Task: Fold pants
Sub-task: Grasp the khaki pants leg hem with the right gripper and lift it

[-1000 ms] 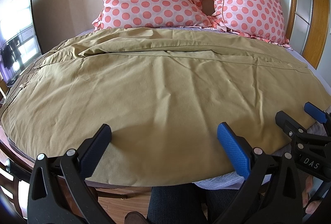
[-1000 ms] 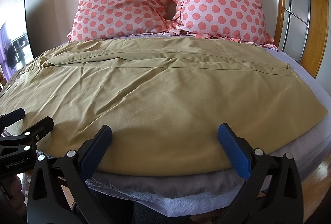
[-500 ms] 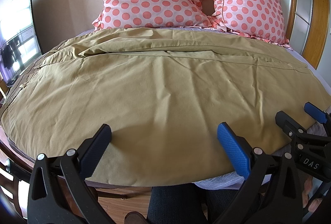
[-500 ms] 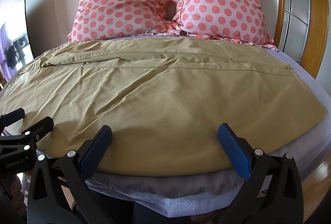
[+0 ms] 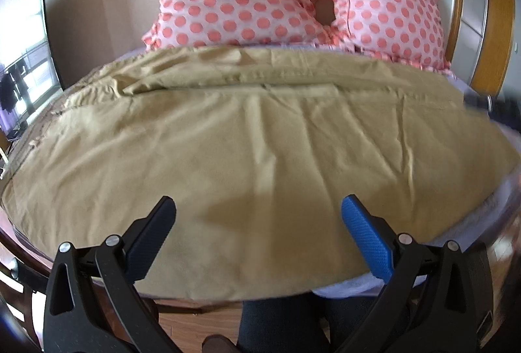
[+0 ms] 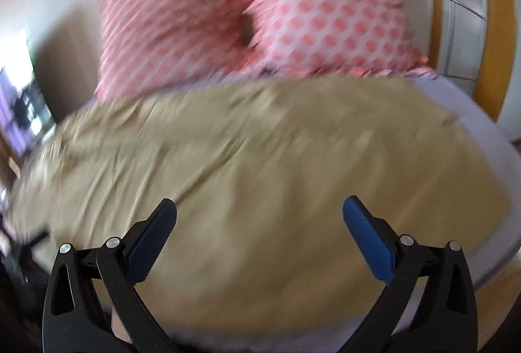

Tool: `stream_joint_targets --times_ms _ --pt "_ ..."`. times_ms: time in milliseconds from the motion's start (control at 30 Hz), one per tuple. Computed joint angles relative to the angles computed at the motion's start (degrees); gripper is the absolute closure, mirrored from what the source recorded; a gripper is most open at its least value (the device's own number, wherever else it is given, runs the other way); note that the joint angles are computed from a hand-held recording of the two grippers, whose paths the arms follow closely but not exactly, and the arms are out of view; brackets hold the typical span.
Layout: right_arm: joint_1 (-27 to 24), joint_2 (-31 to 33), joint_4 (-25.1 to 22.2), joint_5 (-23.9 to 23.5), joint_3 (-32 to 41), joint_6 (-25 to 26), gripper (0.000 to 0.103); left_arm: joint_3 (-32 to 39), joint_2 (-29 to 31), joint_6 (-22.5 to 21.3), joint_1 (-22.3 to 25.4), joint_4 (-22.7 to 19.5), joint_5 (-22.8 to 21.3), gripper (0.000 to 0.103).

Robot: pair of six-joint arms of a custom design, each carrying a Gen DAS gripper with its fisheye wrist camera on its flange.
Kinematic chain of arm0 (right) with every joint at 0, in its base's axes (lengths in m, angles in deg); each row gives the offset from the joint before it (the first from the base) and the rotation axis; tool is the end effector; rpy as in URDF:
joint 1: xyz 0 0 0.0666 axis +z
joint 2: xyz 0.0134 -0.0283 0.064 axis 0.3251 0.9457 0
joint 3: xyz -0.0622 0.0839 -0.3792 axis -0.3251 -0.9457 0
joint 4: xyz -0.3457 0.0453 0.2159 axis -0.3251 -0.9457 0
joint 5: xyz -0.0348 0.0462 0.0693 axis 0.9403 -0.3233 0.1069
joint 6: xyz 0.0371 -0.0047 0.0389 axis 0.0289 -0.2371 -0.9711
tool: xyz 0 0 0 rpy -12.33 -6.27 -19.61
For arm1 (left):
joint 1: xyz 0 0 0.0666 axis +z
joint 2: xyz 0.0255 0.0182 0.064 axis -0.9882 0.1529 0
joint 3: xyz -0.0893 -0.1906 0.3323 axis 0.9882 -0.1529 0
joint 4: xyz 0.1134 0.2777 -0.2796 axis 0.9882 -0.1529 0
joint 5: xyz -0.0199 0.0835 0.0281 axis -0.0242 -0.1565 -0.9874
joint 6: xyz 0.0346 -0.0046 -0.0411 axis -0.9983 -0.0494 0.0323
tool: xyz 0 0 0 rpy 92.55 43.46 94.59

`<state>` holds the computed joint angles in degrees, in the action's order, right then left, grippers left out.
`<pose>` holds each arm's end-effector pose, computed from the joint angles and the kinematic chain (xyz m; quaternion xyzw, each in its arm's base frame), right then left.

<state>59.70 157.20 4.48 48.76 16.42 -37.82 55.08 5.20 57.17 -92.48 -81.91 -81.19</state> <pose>0.3428 0.2667 0.4958 0.1046 0.8653 0.0316 0.4891 0.3289 -0.0642 0.4506 0.0650 0.9079 -0.0234 0.4134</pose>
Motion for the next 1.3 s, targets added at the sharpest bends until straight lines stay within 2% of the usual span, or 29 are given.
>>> stream_joint_targets --times_ms 100,133,200,300,400,500,567,600,667,700,767,833,867,900,967,1000,1067,1100,1167,1233,1300 --pt "-12.05 5.47 -5.59 -9.83 9.51 -2.37 0.004 1.23 0.04 0.17 0.27 1.83 0.0 0.002" --pt "-14.66 7.49 -7.27 -11.02 11.91 -3.17 0.008 1.62 0.06 0.22 0.03 2.28 -0.42 0.002" --pt "-19.61 12.72 -11.9 -11.81 18.08 -5.17 0.029 2.47 0.41 -0.09 0.14 3.33 -0.62 0.002" --pt "-27.24 21.91 -17.52 -15.53 28.27 -9.82 0.041 3.2 0.9 -0.86 0.32 4.89 -0.63 0.002" --pt "-30.93 27.71 -21.86 -17.05 34.72 -14.39 0.046 3.27 1.11 -2.07 0.38 6.71 -0.9 0.002" --pt "-31.88 33.15 -25.6 -12.82 42.34 -15.47 0.046 3.53 2.08 -3.51 0.1 8.11 -1.67 0.002" --pt "-32.39 36.42 -27.8 -12.13 46.98 -15.83 0.046 3.66 2.78 -3.98 0.07 8.35 -1.56 0.002" --pt "-32.51 37.69 -29.46 -12.19 48.67 -16.01 0.046 4.04 3.58 -4.13 0.05 8.23 -1.28 0.002" --pt "-31.82 40.15 -33.04 -7.78 51.48 -14.32 0.045 4.51 4.76 -4.12 0.01 7.74 -1.02 0.002" --pt "-31.56 39.83 -32.42 -6.67 50.66 -13.64 0.045 4.61 5.14 -4.1 0.04 7.51 -0.95 0.002" --pt "-31.56 36.23 -25.94 -6.42 43.65 -11.68 0.045 4.55 5.51 -4.02 0.33 7.35 -0.61 0.002" --pt "-31.24 33.06 -20.46 -5.23 37.56 -9.21 0.053 4.39 5.57 -3.44 0.93 7.42 -0.11 0.002" --pt "-31.42 31.85 -18.39 -4.77 35.24 -8.73 0.063 4.44 5.62 -3.06 1.22 7.35 0.2 0.002" --pt "-31.7 31.1 -17.25 -4.93 33.91 -8.93 0.078 4.47 5.63 -2.56 1.64 7.33 0.76 0.002" --pt "-33.36 26.67 -10.28 -9.86 26.99 -10.8 0.092 4.55 5.42 -1.88 2.29 7.17 1.47 0.002" --pt "-34.37 23.16 -4.19 -13.87 21.61 -12.35 0.096 4.52 5.22 -1.69 2.55 7.18 1.58 0.002" --pt "-36.67 17.74 5.98 -19.39 13.6 -12.78 0.097 4.32 4.53 -1.31 3.21 7.62 1.59 0.002" --pt "-37.23 13.76 12.6 -22.08 8.1 -12.48 0.098 4.24 4.15 -1.04 3.69 7.98 1.2 0.002" --pt "-37.36 7.24 20.44 -24.79 -0.21 -12.5 0.098 4.18 3.58 -0.52 4.8 8.73 1.36 0.002" --pt "-36.91 -1.78 27.84 -27.15 -10.87 -13.72 0.098 4.41 3.22 0.53 7.03 9.18 4.19 0.002" --pt "-34.67 -10.74 30.7 -26.69 -20.09 -16.05 0.098 5.57 3.82 1.68 10.01 8.59 9.32 0.002"
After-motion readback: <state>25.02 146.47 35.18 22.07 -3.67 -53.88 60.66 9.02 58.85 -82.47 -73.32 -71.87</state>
